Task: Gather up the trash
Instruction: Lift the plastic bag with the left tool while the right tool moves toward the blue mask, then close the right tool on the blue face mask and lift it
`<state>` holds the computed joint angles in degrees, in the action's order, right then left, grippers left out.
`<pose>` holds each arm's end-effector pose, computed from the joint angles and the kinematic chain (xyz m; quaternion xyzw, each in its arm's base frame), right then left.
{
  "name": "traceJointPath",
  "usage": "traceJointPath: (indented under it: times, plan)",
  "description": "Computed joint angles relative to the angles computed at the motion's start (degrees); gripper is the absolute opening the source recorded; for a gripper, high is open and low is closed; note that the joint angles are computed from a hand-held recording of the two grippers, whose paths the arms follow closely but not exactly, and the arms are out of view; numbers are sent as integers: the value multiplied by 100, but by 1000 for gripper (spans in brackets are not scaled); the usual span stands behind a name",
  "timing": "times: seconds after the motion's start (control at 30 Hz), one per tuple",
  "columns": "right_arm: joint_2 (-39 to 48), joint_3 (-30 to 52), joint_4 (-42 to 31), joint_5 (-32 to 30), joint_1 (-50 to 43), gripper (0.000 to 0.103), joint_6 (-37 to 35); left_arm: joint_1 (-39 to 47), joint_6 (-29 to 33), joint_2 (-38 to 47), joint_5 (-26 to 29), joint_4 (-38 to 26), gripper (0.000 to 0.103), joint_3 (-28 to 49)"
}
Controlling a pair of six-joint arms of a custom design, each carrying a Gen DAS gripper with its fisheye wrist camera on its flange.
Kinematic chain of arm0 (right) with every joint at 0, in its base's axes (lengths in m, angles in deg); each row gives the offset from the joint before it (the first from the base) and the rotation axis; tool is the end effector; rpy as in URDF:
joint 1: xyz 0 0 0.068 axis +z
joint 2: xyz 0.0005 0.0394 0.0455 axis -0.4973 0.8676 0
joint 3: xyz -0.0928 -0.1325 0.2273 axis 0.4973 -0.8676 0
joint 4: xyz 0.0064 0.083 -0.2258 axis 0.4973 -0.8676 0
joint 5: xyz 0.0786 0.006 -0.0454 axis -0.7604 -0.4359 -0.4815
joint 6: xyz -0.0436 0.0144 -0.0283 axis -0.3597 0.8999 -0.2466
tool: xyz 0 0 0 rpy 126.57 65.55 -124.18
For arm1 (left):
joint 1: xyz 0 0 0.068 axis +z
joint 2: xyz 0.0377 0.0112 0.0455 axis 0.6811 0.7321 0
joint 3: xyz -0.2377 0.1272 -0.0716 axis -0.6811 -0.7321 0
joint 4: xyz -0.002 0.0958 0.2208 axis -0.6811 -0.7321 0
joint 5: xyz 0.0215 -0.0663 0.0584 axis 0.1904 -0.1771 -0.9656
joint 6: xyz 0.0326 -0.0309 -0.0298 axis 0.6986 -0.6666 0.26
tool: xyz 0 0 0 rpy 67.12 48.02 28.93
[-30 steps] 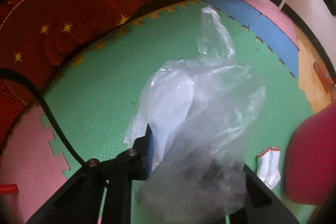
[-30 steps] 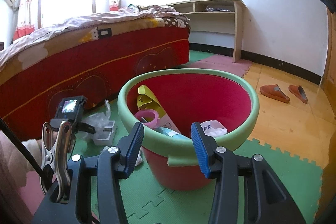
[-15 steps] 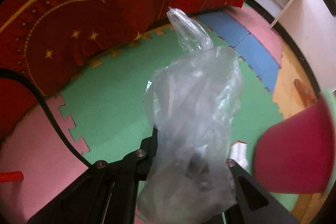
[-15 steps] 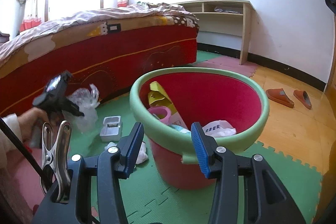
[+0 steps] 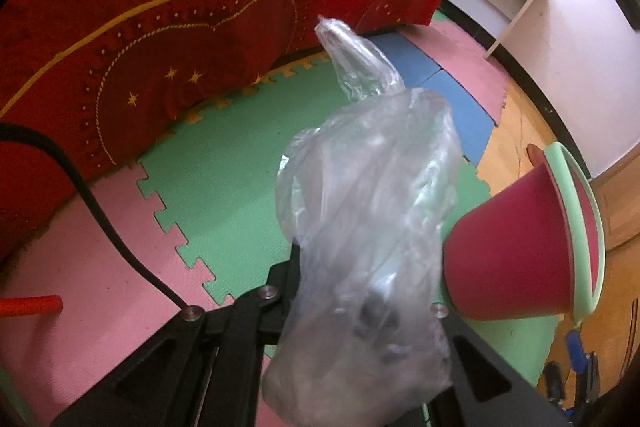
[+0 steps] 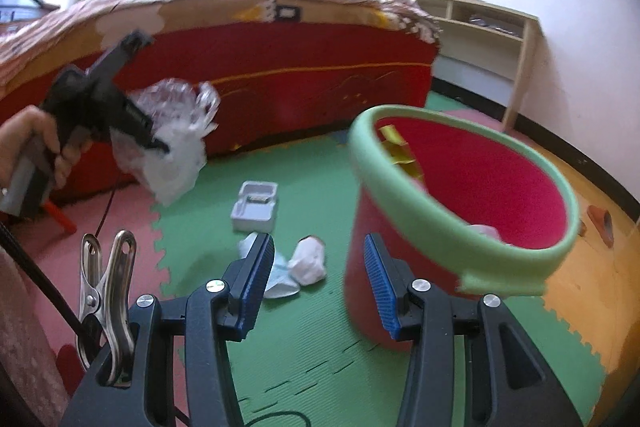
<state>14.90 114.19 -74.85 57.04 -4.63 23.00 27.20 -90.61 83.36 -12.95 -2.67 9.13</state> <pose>0.2119 0.1110 0.3887 -0.3799 0.8016 0.1600 0.4331 0.1604 -0.0373 0.3925 -0.3180 0.9108 -0.0469 0.2589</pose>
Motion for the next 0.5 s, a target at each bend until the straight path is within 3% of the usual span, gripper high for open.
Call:
traceJointPath:
  times: [0.13, 0.23, 0.5]
  plan:
    - [299, 73, -150, 276, 499, 48, 23, -311, -154, -125, -296, 121, 8, -203]
    - [646, 166, -198, 477, 805, 48, -20, -254, -207, -282, -81, 291, 8, -505]
    - [1870, 485, -68, 938, 1593, 48, 144, 700, 375, -603, 463, 465, 8, -814]
